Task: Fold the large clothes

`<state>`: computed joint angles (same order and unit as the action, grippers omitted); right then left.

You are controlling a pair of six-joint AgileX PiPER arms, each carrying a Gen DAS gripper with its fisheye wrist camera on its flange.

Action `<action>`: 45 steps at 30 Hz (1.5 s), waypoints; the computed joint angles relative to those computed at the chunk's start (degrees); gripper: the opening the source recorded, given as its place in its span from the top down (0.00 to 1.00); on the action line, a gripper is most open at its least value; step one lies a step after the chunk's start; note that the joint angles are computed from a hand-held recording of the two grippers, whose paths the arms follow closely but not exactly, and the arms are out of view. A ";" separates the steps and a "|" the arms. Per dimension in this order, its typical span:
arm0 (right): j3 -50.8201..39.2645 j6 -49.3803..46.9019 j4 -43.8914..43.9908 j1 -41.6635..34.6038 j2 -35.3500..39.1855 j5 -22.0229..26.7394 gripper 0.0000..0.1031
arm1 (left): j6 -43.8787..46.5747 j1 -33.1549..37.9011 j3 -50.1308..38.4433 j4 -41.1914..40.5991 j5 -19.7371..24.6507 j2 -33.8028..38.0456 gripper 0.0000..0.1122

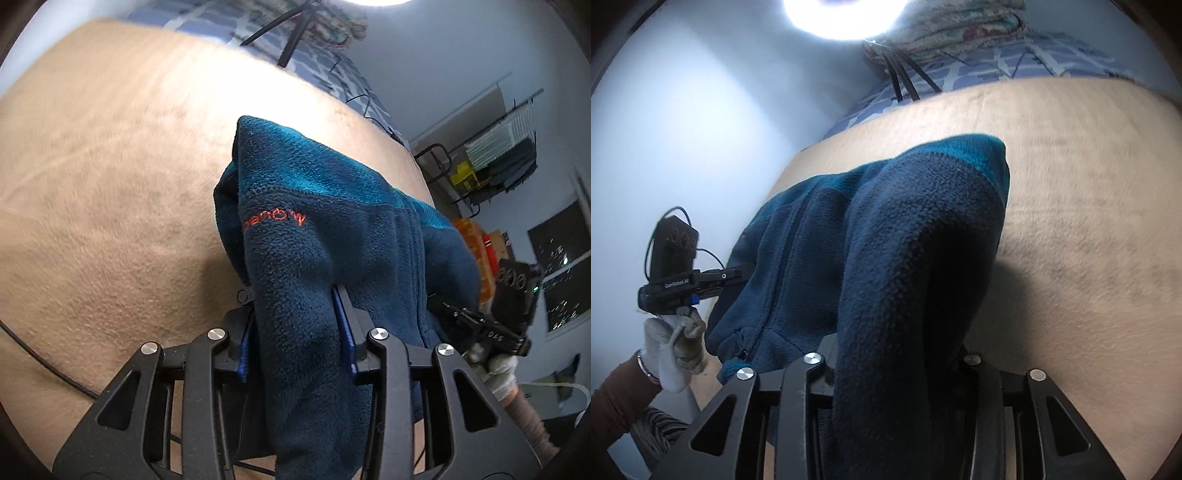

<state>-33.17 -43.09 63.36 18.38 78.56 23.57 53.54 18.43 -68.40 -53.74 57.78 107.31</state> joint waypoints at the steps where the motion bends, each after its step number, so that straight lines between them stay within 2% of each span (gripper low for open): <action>1: -0.54 4.89 -4.71 1.24 -1.01 -0.79 0.68 | 0.53 -0.17 0.40 -0.07 -0.28 -0.82 0.68; 7: -3.42 31.41 -31.35 6.59 -5.85 -0.99 0.70 | 0.75 -2.62 3.11 0.71 -3.32 -5.70 0.69; 11: -4.50 41.29 -42.85 7.45 -9.02 1.32 0.70 | 1.50 -5.36 4.79 0.48 -5.04 -8.81 0.69; 23: -7.65 46.45 -55.79 -1.75 -18.69 14.23 0.71 | -2.31 -19.08 2.89 -1.26 -10.62 -10.53 0.69; 29: -9.94 40.14 -55.31 -10.25 -20.88 19.23 0.71 | -4.97 -25.12 -1.01 -2.78 -13.18 -7.24 0.69; 35: -11.73 21.05 -44.11 -25.40 -19.29 21.71 0.72 | -10.34 -31.21 -10.04 -0.46 -14.81 -1.08 0.69; 40: -15.64 4.64 -33.68 -38.34 -12.85 23.79 0.72 | -15.33 -35.37 -23.06 2.05 -14.42 7.44 0.69; 45: -20.93 -1.56 -30.13 -44.06 -4.85 22.21 0.72 | -22.60 -38.90 -41.35 6.52 -12.46 18.78 0.69</action>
<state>-54.11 -44.65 33.23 -25.68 73.72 45.78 30.94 -20.48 -109.76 -47.22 45.32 126.09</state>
